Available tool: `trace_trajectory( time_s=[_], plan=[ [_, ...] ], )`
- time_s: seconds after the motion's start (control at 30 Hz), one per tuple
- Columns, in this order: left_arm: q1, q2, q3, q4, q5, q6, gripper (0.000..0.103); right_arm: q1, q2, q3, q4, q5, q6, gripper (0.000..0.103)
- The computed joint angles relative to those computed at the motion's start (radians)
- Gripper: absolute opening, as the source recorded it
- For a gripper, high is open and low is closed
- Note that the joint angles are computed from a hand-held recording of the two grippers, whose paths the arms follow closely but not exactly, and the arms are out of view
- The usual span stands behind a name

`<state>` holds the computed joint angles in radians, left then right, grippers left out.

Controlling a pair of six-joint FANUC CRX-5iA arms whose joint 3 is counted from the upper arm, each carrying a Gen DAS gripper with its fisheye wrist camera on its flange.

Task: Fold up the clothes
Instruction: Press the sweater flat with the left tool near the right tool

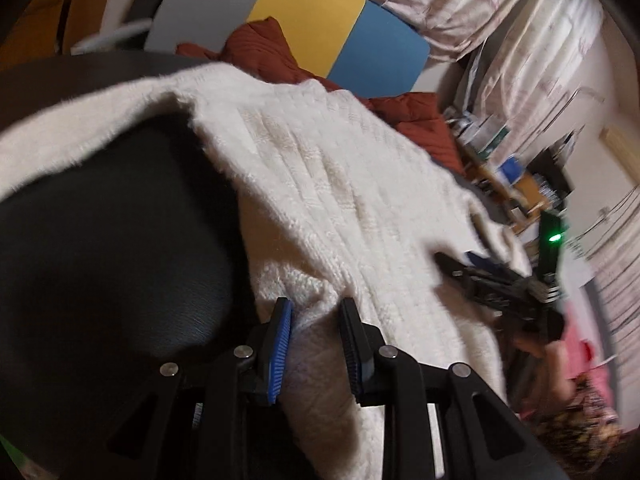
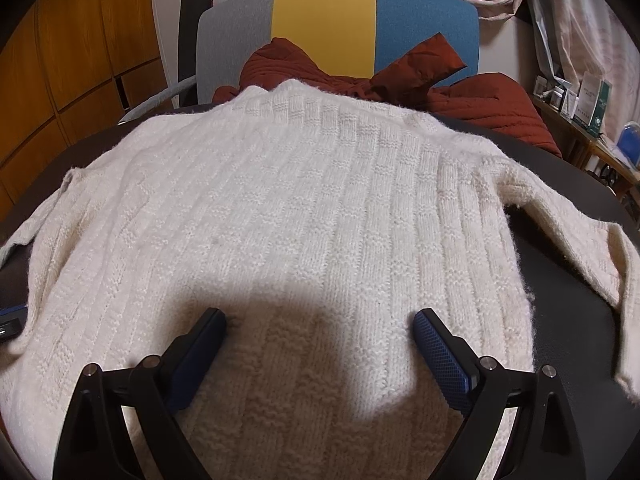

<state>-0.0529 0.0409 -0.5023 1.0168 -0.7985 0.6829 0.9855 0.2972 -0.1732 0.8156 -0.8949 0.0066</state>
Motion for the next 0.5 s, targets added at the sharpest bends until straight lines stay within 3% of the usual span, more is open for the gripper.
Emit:
trace_trajectory(
  time_s=[0.2,0.27,0.33,0.43,0.5],
  plan=[
    [0.062,0.02,-0.063,0.184,-0.154,-0.102,0.029,-0.005,-0.003,-0.004,0.002,0.01,0.0,0.096],
    [0.075,0.026,-0.084,0.229,-0.197,-0.126,0.038,-0.007,-0.004,-0.005,0.001,0.011,0.002,0.096],
    [0.08,0.03,-0.097,0.25,-0.222,-0.137,0.04,-0.008,-0.003,-0.002,0.0,0.011,0.005,0.096],
    [0.051,0.007,-0.08,0.161,-0.143,-0.107,0.039,-0.007,-0.002,-0.002,0.0,0.01,0.005,0.096],
    [0.027,-0.01,-0.058,0.07,-0.08,-0.068,0.028,-0.007,-0.002,-0.002,0.0,0.009,0.005,0.096]
  ],
)
